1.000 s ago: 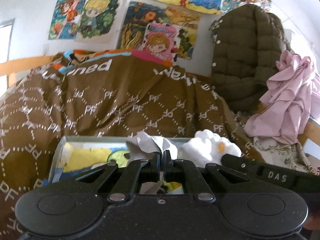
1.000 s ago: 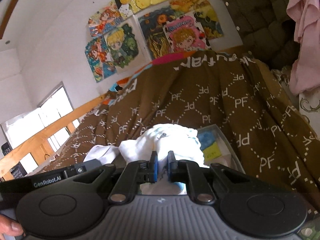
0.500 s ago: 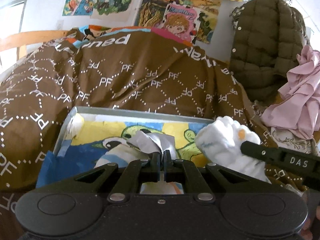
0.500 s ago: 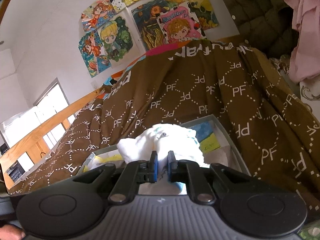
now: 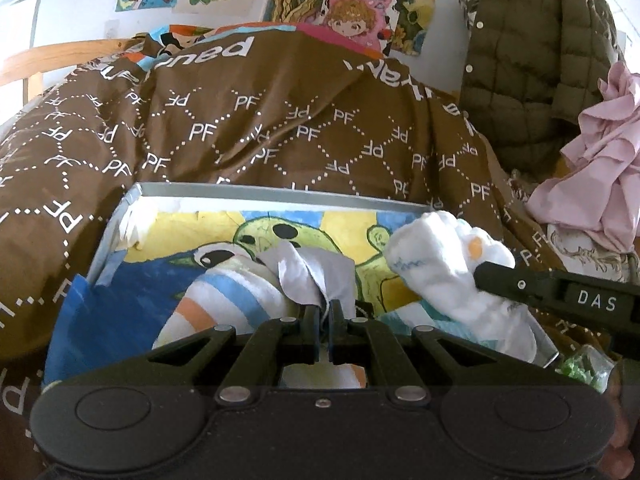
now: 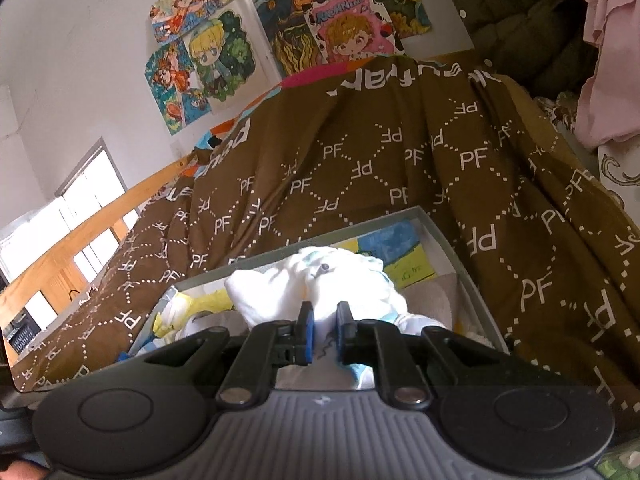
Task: Organize soft objects
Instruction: 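Lift both held cloths and carry them over the cartoon tray, then open both tools to drop the cloths into the tray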
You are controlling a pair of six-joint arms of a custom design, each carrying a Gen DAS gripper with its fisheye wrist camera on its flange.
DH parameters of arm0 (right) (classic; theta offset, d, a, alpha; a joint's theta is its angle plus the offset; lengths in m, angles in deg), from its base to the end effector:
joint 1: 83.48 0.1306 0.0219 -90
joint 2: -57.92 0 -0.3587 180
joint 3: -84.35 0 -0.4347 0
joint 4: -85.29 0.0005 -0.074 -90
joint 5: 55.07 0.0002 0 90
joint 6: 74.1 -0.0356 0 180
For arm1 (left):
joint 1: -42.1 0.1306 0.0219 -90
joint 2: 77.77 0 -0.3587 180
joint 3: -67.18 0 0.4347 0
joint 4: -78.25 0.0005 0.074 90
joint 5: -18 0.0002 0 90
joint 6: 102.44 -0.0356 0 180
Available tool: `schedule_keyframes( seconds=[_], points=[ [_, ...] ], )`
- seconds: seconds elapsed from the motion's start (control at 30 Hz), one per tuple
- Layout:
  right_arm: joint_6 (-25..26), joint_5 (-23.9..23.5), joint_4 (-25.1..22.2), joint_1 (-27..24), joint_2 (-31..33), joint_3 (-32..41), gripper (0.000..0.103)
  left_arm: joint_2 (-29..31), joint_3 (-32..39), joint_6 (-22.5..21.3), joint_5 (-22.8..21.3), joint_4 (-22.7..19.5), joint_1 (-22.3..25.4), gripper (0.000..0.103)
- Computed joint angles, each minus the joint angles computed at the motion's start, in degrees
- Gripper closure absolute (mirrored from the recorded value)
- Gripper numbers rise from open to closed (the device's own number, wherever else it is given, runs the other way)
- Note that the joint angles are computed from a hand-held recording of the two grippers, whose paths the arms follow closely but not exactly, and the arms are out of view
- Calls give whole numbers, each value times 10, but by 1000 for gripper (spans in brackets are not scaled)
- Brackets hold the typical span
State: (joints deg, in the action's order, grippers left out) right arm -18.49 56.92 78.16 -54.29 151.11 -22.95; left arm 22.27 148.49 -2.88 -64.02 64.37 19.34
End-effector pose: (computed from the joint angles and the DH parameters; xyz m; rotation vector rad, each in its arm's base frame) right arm 0.4815 0.2531 0.2868 0.3282 2.0022 0.3099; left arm 0.5401 -0.2325 0.2852 0.3318 2.1465 -0.4761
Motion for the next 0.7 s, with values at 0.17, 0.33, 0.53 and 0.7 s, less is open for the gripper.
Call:
schedule_keyframes(
  seconds=[0.17, 0.33, 0.53, 0.7],
  points=[
    [3, 3, -13, 2, 7, 8, 89, 5, 5, 3, -3, -8, -3, 99],
    [0, 3, -13, 1, 4, 6, 84, 4, 7, 0, -13, -15, -6, 97],
    [-1, 1, -14, -1, 3, 6, 78, -1, 9, 3, -30, -22, -9, 90],
    [-8, -3, -12, -5, 1, 4, 69, -6, 7, 19, -37, -23, -10, 77]
  ],
)
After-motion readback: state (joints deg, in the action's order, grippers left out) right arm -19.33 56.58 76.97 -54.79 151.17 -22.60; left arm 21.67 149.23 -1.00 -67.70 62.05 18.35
